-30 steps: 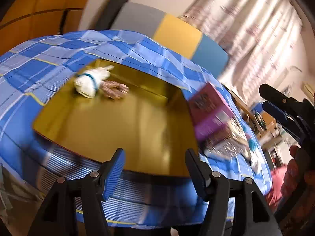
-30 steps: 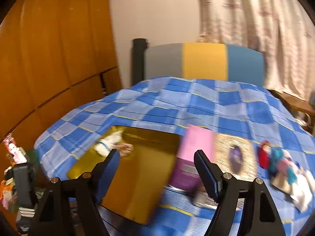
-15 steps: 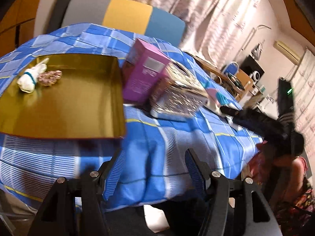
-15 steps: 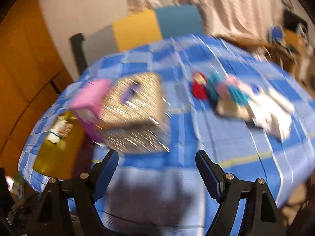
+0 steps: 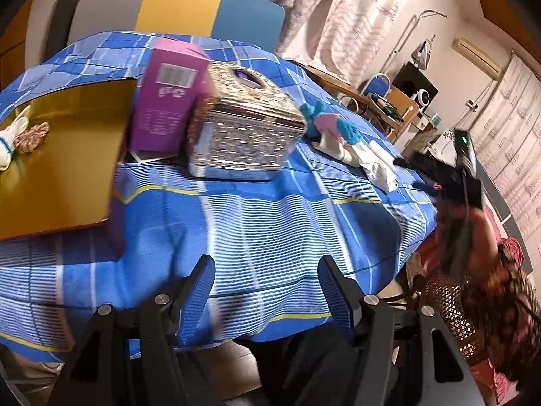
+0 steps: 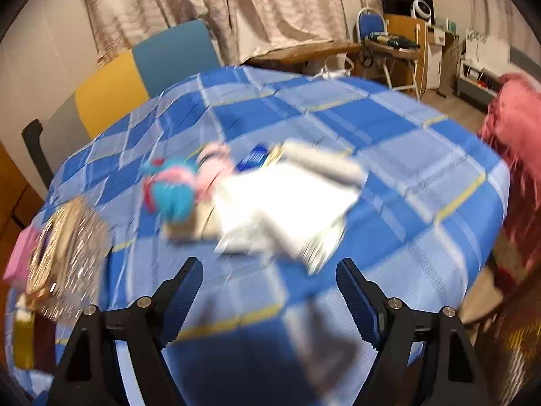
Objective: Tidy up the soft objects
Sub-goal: 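Move the right gripper to the white waffle towel and grasp it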
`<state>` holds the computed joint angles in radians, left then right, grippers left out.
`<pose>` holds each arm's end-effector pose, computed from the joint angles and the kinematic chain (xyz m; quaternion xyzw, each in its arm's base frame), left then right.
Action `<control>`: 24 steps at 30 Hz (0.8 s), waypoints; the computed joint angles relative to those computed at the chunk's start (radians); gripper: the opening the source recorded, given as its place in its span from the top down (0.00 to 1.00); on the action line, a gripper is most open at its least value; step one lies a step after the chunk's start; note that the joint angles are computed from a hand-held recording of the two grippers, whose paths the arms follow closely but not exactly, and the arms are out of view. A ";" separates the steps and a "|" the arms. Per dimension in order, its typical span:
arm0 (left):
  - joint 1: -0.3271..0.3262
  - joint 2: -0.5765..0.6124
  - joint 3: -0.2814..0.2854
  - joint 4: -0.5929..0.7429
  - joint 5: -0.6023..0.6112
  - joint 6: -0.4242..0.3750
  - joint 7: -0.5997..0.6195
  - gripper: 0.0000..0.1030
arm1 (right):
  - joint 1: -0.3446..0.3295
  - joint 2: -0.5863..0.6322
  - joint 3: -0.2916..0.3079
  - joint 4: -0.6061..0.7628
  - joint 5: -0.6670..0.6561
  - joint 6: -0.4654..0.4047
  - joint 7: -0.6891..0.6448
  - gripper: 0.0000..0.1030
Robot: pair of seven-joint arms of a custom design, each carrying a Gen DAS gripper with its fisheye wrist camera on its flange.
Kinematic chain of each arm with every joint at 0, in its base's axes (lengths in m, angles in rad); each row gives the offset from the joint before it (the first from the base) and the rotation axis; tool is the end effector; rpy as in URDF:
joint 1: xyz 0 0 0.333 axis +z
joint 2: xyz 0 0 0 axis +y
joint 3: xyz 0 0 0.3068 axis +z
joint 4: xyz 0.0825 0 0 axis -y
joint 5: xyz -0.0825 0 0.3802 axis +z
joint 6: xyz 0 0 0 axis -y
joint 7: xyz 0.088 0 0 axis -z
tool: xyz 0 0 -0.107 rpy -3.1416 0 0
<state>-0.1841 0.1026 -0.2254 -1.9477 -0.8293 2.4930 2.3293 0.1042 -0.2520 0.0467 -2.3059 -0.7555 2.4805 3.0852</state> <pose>0.5655 -0.2369 0.4684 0.4347 -0.8185 0.3751 0.0193 0.4961 0.0791 0.4850 -0.3297 0.8776 -0.2788 0.2085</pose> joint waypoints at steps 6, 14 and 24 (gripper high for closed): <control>-0.022 0.010 -0.013 0.015 0.041 -0.003 -0.026 0.38 | -0.031 0.146 -0.078 0.118 0.113 0.048 -0.241 0.18; -0.043 0.023 -0.018 0.032 0.102 -0.015 -0.064 0.38 | -0.056 0.225 -0.096 0.152 0.246 0.093 -0.419 0.27; -0.071 0.076 -0.036 0.101 0.157 -0.040 -0.105 0.38 | -0.051 0.127 -0.110 0.046 0.402 0.228 -0.604 0.88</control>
